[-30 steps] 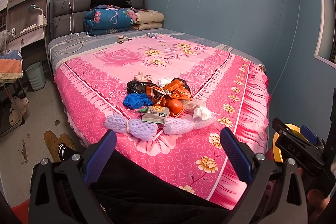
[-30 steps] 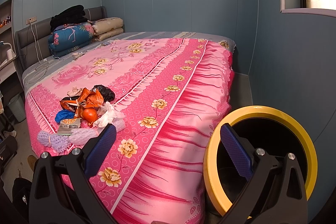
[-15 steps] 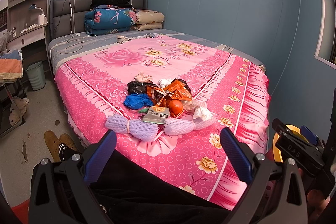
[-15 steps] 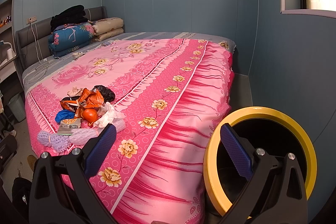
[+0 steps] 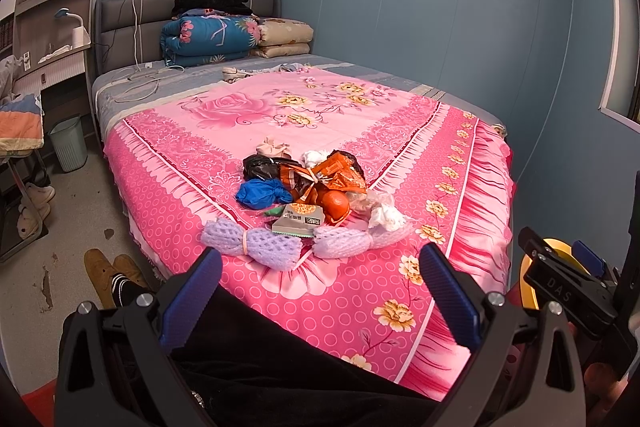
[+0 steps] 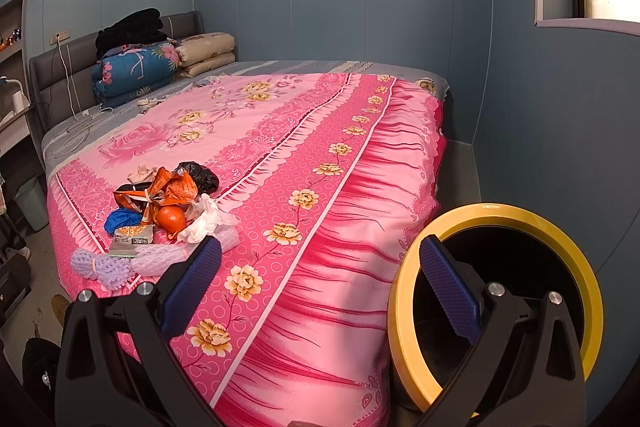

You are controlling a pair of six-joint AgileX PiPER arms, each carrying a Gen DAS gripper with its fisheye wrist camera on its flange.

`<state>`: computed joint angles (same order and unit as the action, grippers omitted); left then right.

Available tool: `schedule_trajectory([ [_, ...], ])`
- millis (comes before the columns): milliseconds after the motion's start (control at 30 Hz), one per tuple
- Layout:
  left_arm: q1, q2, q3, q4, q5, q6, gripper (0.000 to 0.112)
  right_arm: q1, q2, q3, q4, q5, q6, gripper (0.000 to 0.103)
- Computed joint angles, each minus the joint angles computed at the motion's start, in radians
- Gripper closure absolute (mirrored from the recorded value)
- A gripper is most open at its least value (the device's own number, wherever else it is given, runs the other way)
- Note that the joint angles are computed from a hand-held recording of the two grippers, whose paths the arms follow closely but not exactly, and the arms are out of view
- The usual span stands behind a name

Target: Collect trash

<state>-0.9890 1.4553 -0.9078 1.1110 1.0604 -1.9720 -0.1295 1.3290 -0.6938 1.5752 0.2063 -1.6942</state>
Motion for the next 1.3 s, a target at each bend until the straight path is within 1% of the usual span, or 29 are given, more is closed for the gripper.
schedule_trajectory([
  [100, -0.015, 0.000, 0.003, 0.000, 0.009, -0.010, 0.017, -0.001, 0.008, -0.005, -0.022, 0.002, 0.022, 0.008],
  [167, -0.011, -0.011, 0.015, 0.006, -0.004, -0.014, 0.017, 0.006, 0.025, -0.026, -0.085, -0.005, 0.089, 0.008],
  [233, -0.003, -0.015, 0.020, 0.007, -0.022, -0.011, 0.017, 0.021, 0.050, -0.057, -0.076, -0.027, 0.084, 0.008],
  [267, 0.008, -0.029, 0.027, 0.005, -0.031, -0.002, 0.017, 0.030, 0.066, -0.080, -0.105, -0.036, 0.112, 0.008],
  [300, 0.020, -0.037, 0.040, 0.006, -0.051, -0.010, 0.017, 0.037, 0.090, -0.114, -0.174, -0.036, 0.180, 0.008],
  [367, 0.037, -0.046, 0.052, 0.003, -0.074, -0.014, 0.017, 0.055, 0.140, -0.190, -0.374, -0.028, 0.374, 0.008],
  [433, 0.069, -0.056, 0.075, 0.000, -0.116, -0.026, 0.017, 0.077, 0.197, -0.276, -0.568, 0.016, 0.541, 0.008],
  [467, 0.083, -0.059, 0.083, -0.003, -0.133, -0.029, 0.017, 0.089, 0.233, -0.325, -0.668, 0.052, 0.621, 0.008],
  [500, 0.100, -0.062, 0.090, -0.008, -0.152, -0.029, 0.017, 0.101, 0.278, -0.388, -0.768, 0.111, 0.701, 0.008],
  [533, 0.118, -0.064, 0.097, -0.014, -0.171, -0.026, 0.017, 0.107, 0.319, -0.447, -0.832, 0.181, 0.752, 0.008],
  [567, 0.128, -0.067, 0.106, -0.016, -0.183, -0.027, 0.017, 0.114, 0.387, -0.532, -0.886, 0.281, 0.806, 0.008],
  [633, 0.171, -0.074, 0.121, -0.035, -0.224, -0.016, 0.017, 0.125, 0.488, -0.672, -0.982, 0.429, 0.936, 0.008],
  [667, 0.184, -0.079, 0.127, -0.043, -0.235, -0.011, 0.017, 0.137, 0.540, -0.739, -1.026, 0.485, 0.995, 0.008],
  [733, 0.229, -0.092, 0.148, -0.053, -0.282, -0.005, 0.017, 0.152, 0.590, -0.809, -1.051, 0.537, 1.039, 0.008],
  [800, 0.279, -0.105, 0.167, -0.057, -0.341, 0.011, 0.017, 0.170, 0.615, -0.847, -1.058, 0.542, 1.057, 0.008],
  [833, 0.297, -0.107, 0.168, -0.059, -0.356, 0.025, 0.017, 0.180, 0.624, -0.865, -1.080, 0.543, 1.082, 0.008],
  [867, 0.314, -0.105, 0.165, -0.068, -0.364, 0.046, 0.017, 0.190, 0.651, -0.918, -1.105, 0.576, 1.102, 0.008],
  [933, 0.367, -0.104, 0.156, -0.109, -0.412, 0.125, 0.017, 0.213, 0.692, -0.997, -1.151, 0.629, 1.140, 0.008],
  [1000, 0.426, -0.095, 0.139, -0.183, -0.469, 0.259, 0.017, 0.233, 0.724, -1.065, -1.201, 0.667, 1.178, 0.008],
  [1033, 0.441, -0.091, 0.135, -0.202, -0.487, 0.298, 0.017, 0.238, 0.747, -1.105, -1.214, 0.689, 1.187, 0.008],
  [1067, 0.449, -0.087, 0.131, -0.213, -0.490, 0.325, 0.017, 0.245, 0.773, -1.150, -1.231, 0.716, 1.197, 0.008],
  [1100, 0.458, -0.076, 0.121, -0.226, -0.481, 0.365, 0.017, 0.253, 0.810, -1.215, -1.253, 0.757, 1.200, 0.008],
  [1133, 0.479, -0.071, 0.117, -0.247, -0.497, 0.414, 0.017, 0.258, 0.847, -1.278, -1.269, 0.798, 1.196, 0.008],
  [1167, 0.504, -0.072, 0.119, -0.278, -0.523, 0.459, 0.017, 0.262, 0.876, -1.328, -1.280, 0.830, 1.194, 0.008],
  [1233, 0.579, -0.070, 0.130, -0.356, -0.587, 0.555, 0.017, 0.266, 0.971, -1.492, -1.308, 0.934, 1.199, 0.008],
  [1267, 0.620, -0.074, 0.148, -0.366, -0.628, 0.570, 0.017, 0.265, 1.014, -1.568, -1.313, 0.982, 1.204, 0.008],
  [1300, 0.649, -0.075, 0.160, -0.374, -0.654, 0.585, 0.017, 0.267, 1.037, -1.610, -1.315, 1.007, 1.205, 0.008],
])
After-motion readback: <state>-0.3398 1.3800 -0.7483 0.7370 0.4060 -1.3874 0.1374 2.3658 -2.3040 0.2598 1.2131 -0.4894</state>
